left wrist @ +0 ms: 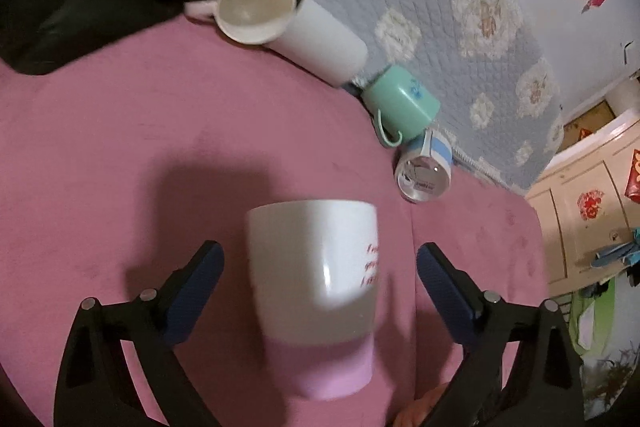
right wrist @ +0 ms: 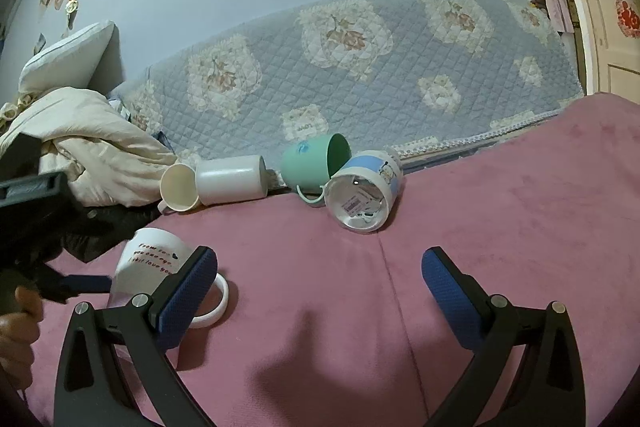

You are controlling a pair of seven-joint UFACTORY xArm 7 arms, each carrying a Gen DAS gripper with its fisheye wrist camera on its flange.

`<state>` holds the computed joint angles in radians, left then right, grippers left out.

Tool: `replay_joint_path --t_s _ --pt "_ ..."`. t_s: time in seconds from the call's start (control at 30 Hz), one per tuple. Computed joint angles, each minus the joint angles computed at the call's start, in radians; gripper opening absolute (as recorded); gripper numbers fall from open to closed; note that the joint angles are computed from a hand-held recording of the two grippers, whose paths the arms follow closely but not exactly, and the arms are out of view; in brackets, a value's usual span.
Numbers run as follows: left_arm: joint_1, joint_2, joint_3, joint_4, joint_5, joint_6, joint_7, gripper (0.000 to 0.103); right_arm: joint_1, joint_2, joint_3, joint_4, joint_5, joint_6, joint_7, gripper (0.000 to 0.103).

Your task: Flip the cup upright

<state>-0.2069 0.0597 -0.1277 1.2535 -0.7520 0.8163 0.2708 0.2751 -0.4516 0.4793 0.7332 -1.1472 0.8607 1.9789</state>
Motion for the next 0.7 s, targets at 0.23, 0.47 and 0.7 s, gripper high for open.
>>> replay_joint_path --t_s 0.23,0.47,0.7 --pt "-0.022 0.076 -0.021 0.063 0.149 0.010 -0.077 0.077 -0.001 0.011 -0.009 0.003 -0.002 -0.020 -0.003 0.103" --pt "-0.038 -0.091 -0.028 -0.119 0.111 -0.224 0.110 0.077 -0.001 0.009 -0.013 0.001 -0.006 -0.025 0.007 0.103" --pt "-0.050 -0.230 -0.065 -0.340 0.426 -0.636 0.004 0.077 -0.001 0.015 -0.007 0.006 -0.003 -0.011 0.014 0.103"
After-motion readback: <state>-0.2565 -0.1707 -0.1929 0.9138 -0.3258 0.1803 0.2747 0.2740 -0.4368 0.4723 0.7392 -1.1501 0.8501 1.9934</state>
